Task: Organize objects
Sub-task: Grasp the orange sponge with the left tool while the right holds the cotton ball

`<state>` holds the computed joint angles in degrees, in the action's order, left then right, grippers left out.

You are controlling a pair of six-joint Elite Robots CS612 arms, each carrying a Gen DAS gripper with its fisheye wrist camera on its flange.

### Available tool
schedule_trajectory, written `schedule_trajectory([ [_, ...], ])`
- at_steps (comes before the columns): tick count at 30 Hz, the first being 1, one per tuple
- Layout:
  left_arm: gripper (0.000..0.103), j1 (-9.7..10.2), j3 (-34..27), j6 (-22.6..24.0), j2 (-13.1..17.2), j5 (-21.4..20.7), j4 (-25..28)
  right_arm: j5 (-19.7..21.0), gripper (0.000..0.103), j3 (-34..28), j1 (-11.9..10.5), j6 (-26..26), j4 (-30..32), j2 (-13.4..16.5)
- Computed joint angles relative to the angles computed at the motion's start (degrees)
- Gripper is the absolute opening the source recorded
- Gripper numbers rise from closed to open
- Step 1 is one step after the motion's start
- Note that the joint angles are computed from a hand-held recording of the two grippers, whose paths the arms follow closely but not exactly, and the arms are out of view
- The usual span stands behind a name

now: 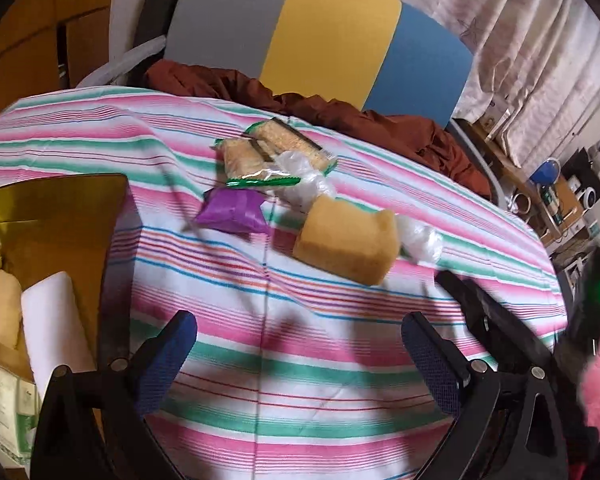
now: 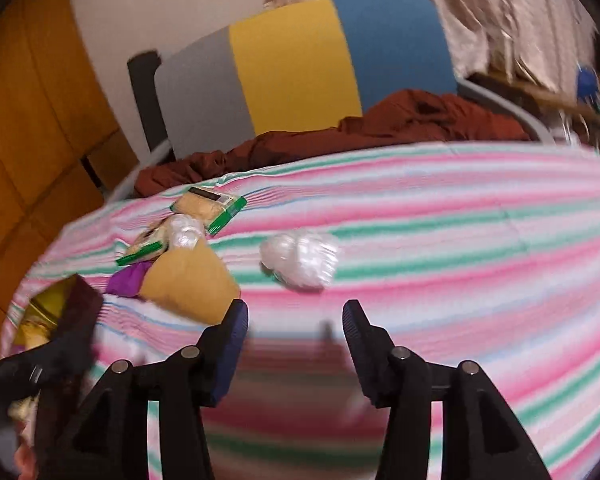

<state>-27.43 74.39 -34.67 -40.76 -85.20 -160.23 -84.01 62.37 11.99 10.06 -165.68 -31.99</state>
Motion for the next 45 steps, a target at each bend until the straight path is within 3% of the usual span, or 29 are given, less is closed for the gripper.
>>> schedule_trajectory([
  [7, 0.103, 0.3, -1.0, 0.5, 0.5, -0.1, -0.1, -1.9, 0.049, -13.5, 0.1, -5.2, 12.2, 6.6],
  [9, 0.103, 0.42, -2.0, 0.5, 1.1, -0.4, -0.1, -2.2, 0.035, -13.8, 0.0, -5.9, 13.5, 7.0],
  [11, 0.103, 0.4, -3.5, 1.4, 2.0, -0.7, 1.1, -1.2, 0.024, -11.6, -0.4, -3.8, 10.8, 6.3],
  [13, 0.103, 0.31, -4.8, 1.8, 2.7, -0.7, 2.3, 0.8, 0.019, -8.9, -0.9, -0.6, 7.8, 5.2],
  [16, 0.103, 0.16, -6.8, 1.7, 4.0, -0.5, 3.0, 0.8, 0.017, -4.1, -1.2, 1.4, 3.2, 3.1],
  [19, 0.103, -0.02, -9.5, 3.2, 5.7, -0.4, 4.6, 4.4, 0.017, -2.1, -1.7, 0.7, 0.5, 2.1],
  [21, 0.103, -0.18, -11.4, 4.5, 6.7, 0.2, 6.0, 2.8, 0.028, -2.6, -1.5, -0.9, 0.2, 1.8],
  [23, 0.103, -0.25, -13.0, 5.5, 7.8, 0.3, 6.8, 1.2, 0.054, -4.3, -1.3, -2.2, 0.3, 2.2],
  [25, 0.103, -0.35, -14.2, 5.5, 8.6, 1.1, 6.7, 2.3, 0.062, -7.8, -1.4, -2.8, 4.1, 3.4],
  [30, 0.1, 0.12, -14.8, 4.2, 10.0, 0.0, 2.8, 5.8, 0.062, -18.6, -1.2, -4.3, 15.7, 8.4],
  [33, 0.095, 0.48, -14.8, 4.3, 10.5, -1.4, 0.8, 3.7, 0.061, -23.3, -0.7, -4.4, 20.3, 11.0],
  [36, 0.091, 0.39, -14.6, 6.3, 11.0, -1.3, -1.9, 7.0, 0.054, -20.8, -1.3, -1.8, 15.3, 10.6],
  [40, 0.079, 0.09, -14.9, 10.5, 11.8, -1.6, -3.7, 7.2, 0.052, -13.7, -1.6, 0.7, 8.1, 7.6],
  [45, 0.079, -0.1, -14.8, 9.7, 12.1, -0.8, -4.7, 3.9, 0.052, -1.3, -1.7, 4.5, -3.2, 2.1],
])
